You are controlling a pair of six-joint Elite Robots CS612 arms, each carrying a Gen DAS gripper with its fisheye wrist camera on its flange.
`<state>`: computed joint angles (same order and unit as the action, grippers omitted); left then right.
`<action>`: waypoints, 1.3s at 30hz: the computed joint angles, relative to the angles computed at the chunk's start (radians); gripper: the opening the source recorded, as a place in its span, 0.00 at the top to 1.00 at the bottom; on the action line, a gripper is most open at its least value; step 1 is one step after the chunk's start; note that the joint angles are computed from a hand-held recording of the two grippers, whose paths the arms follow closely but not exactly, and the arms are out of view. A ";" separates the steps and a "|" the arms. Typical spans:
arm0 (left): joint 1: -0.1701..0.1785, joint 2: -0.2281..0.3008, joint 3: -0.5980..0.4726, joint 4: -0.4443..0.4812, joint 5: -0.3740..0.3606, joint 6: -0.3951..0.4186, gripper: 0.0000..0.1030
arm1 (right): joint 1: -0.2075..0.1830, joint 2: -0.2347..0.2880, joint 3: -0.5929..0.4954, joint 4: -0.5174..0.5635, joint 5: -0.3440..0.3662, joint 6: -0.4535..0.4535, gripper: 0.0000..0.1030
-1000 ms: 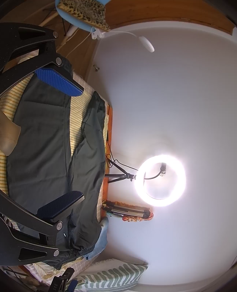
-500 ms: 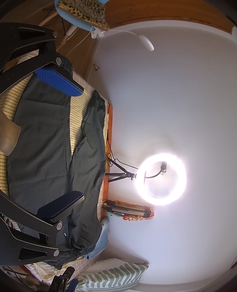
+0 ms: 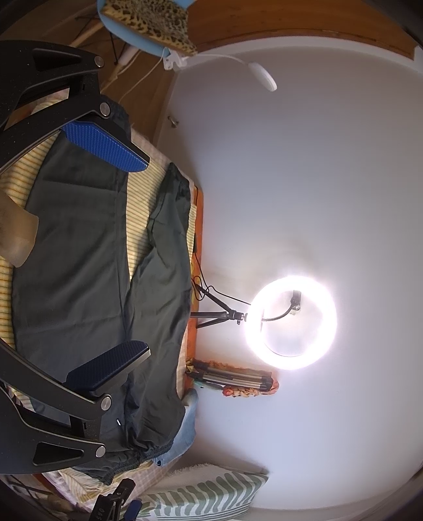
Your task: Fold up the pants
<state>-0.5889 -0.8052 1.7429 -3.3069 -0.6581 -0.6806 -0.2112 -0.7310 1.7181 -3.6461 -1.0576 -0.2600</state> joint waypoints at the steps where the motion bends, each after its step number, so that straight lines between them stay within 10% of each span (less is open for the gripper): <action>1: 0.001 0.001 -0.001 0.003 0.001 -0.002 0.00 | 0.004 -0.002 0.003 -0.002 -0.005 0.001 0.00; 25: 0.187 0.008 -0.032 0.163 -0.200 0.008 0.10 | 0.048 0.040 -0.333 0.464 0.118 -0.219 0.00; 39: 0.326 0.094 -0.232 0.251 -0.433 0.020 0.14 | 0.138 0.201 -0.741 0.800 0.074 -0.356 0.00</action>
<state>-0.2629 -0.7113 1.5111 -3.0560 -1.0911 -0.6602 -0.0728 -0.5297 0.9771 -2.8465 -0.9837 -0.6161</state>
